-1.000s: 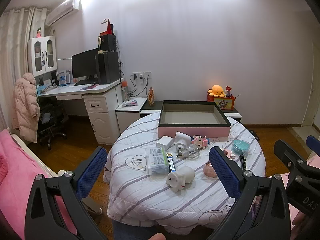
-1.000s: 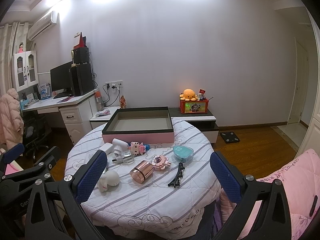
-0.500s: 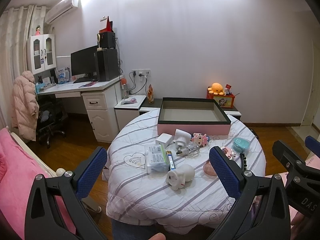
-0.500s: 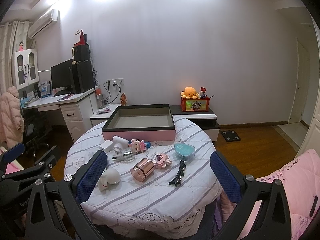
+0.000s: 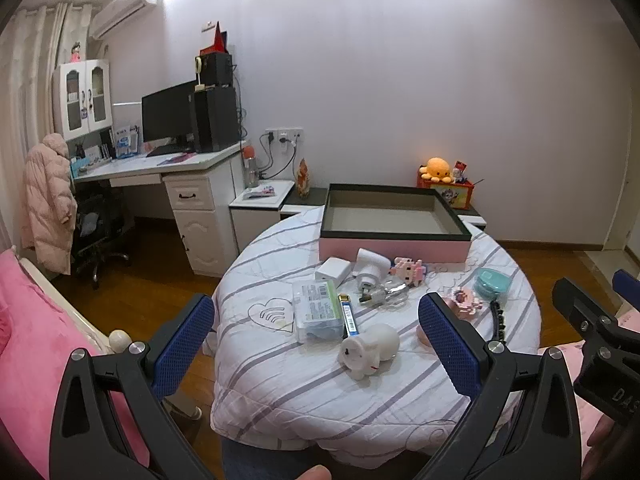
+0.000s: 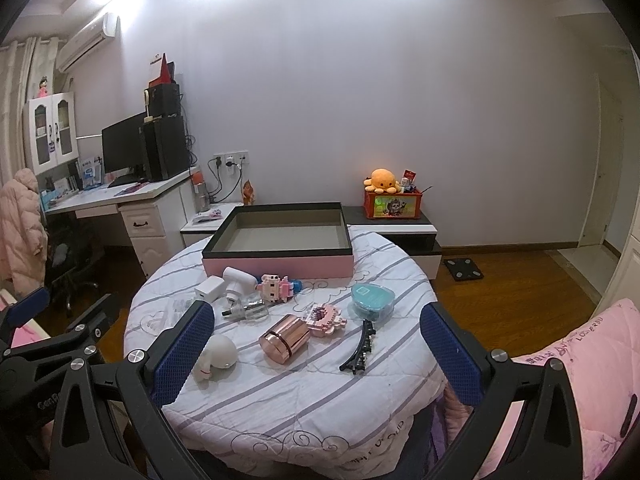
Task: Organize rigid objects
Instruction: 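Grasp the white toy figure with the left tool while the right tool grasps the black hair clip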
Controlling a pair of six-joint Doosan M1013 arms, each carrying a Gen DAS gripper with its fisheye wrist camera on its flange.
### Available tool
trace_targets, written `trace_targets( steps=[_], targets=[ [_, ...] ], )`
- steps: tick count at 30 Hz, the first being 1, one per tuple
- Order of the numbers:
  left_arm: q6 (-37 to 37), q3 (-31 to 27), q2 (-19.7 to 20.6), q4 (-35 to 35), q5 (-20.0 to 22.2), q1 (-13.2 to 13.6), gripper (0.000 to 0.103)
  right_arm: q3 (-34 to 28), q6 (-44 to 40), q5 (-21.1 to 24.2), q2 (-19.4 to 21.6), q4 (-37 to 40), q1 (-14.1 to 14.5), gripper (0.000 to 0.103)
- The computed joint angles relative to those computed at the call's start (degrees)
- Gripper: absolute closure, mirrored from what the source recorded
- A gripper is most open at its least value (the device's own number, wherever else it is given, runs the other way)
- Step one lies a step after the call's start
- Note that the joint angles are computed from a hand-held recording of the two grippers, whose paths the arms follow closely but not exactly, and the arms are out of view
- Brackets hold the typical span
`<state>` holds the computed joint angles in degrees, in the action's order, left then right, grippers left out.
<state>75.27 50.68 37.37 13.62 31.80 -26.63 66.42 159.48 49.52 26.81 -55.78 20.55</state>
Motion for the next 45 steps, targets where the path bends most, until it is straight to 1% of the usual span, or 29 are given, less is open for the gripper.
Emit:
trace_targets(
  steps=[6,8,12,17,21,23,26,32,34,35,36,38,40,41,42,43,45],
  targets=[
    [3.71,-3.64,2.93,-4.71,3.98,0.73,0.0,-0.63,-2.75,-0.79,1.21,3.88,-1.18,0.0],
    [4.55,-4.79,3.97,-6.05,5.3,0.95,0.0,-0.89,-3.64,-0.35,1.81,5.15,-1.62,0.0],
    [6.03,-8.34,6.82,-8.15,9.56,1.19,0.0,-0.86,-5.36,0.17,2.77,8.72,-2.82,0.0],
    [11.21,-9.32,8.5,-12.66,11.07,1.22,0.0,-1.07,-7.6,1.09,4.14,13.05,-4.51,0.0],
    [13.89,-11.15,10.25,-13.92,13.49,0.86,0.0,-1.16,-9.11,2.32,5.12,16.4,-5.75,0.0],
    [15.18,-12.38,11.29,-15.25,14.54,0.84,0.0,-1.33,-9.83,2.93,5.63,17.44,-6.18,0.0],
    [16.79,-15.77,13.61,-16.47,17.58,0.81,0.0,-1.88,-10.27,3.68,6.47,18.4,-6.74,0.0],
    [18.06,-21.26,17.21,-17.32,20.49,0.72,0.0,-4.36,-12.53,5.44,8.92,18.82,-7.65,0.001],
    [18.15,-23.9,18.74,-17.78,22.98,0.74,0.0,-5.03,-13.54,5.72,9.7,18.76,-7.8,0.006],
    [17.83,-24.86,19.33,-17.04,23.77,0.6,0.0,-5.47,-14.2,6.01,10.02,19.25,-7.94,0.012],
    [17.91,-25.41,19.71,-16.6,24.06,0.48,0.001,-5.71,-14.75,5.9,10.27,19.84,-8.13,0.018],
    [18.2,-25.64,19.9,-16.15,23.75,0.36,0.004,-5.91,-15.37,5.36,10.61,19.89,-8.27,0.024],
    [18.49,-26.06,20.12,-17.41,23.66,0.48,0.014,-5.83,-15.78,4.28,10.75,19.06,-8.25,0.029],
    [18.66,-26.36,20.28,-18.05,23.63,0.56,0.018,-5.74,-16.19,3.73,10.72,19.23,-8.3,0.035],
    [18.99,-26.43,20.32,-18.75,23.47,0.64,0.027,-5.65,-16.59,3.14,10.71,19.28,-8.32,0.041],
    [19.43,-26.05,20.13,-19.5,23.07,0.72,0.038,-5.46,-17.08,2.29,10.62,19.45,-8.33,0.044],
    [20.14,-25.96,20.02,-21.1,23.14,0.95,0.038,-5.09,-17.86,0.9,10.38,20.29,-8.41,0.064]
  ],
)
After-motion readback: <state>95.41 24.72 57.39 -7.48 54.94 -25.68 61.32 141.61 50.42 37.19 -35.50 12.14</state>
